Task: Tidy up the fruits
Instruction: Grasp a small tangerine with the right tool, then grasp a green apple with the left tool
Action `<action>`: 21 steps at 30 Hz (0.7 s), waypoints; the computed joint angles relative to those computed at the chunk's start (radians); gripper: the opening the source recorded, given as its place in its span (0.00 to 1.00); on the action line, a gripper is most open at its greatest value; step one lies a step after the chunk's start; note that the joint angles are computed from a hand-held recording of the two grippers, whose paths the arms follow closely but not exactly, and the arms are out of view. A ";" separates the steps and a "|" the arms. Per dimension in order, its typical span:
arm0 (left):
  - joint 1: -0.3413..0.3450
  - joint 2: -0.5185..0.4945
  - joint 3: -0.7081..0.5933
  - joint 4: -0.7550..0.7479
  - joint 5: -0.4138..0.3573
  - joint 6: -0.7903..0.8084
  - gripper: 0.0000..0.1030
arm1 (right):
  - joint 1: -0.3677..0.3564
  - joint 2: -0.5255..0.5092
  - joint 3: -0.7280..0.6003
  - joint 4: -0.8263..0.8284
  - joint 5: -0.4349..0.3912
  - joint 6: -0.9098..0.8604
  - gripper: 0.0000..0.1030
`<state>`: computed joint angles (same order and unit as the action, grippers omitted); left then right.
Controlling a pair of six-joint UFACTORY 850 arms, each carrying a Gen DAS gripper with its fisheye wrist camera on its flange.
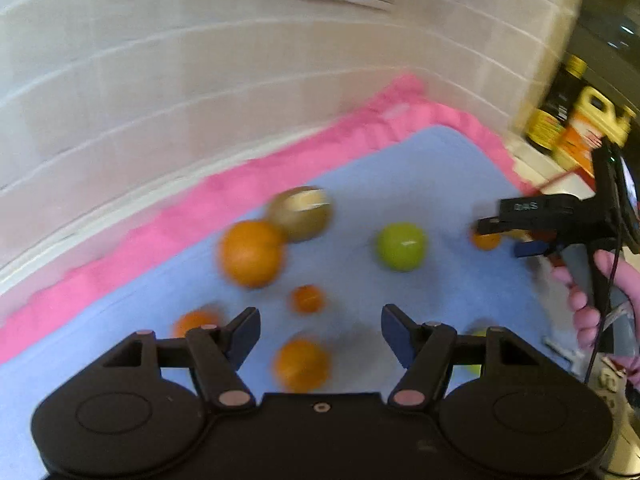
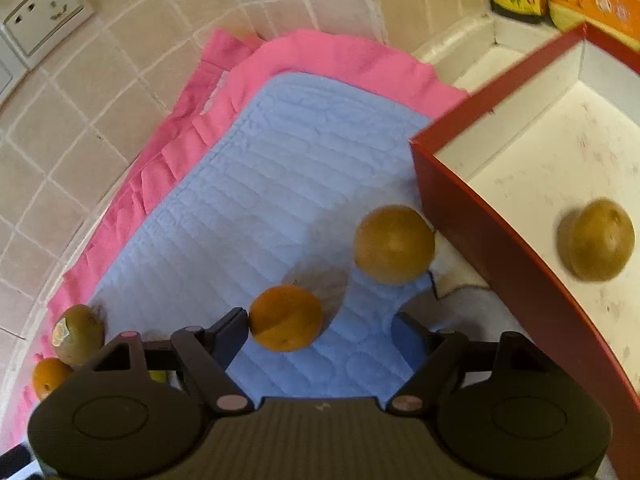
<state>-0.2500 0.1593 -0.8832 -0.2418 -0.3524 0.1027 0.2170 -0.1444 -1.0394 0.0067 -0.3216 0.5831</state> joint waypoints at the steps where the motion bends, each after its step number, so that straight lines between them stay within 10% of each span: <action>1: 0.008 0.021 0.016 0.034 0.003 -0.041 0.77 | 0.009 -0.003 -0.001 -0.051 0.012 0.040 0.70; 6: 0.033 0.028 0.034 0.051 0.013 -0.112 0.77 | 0.035 -0.024 -0.022 -0.105 0.027 0.031 0.40; 21: -0.070 -0.255 -0.156 -0.476 0.059 0.425 0.77 | -0.024 -0.024 -0.016 0.308 0.040 -0.369 0.40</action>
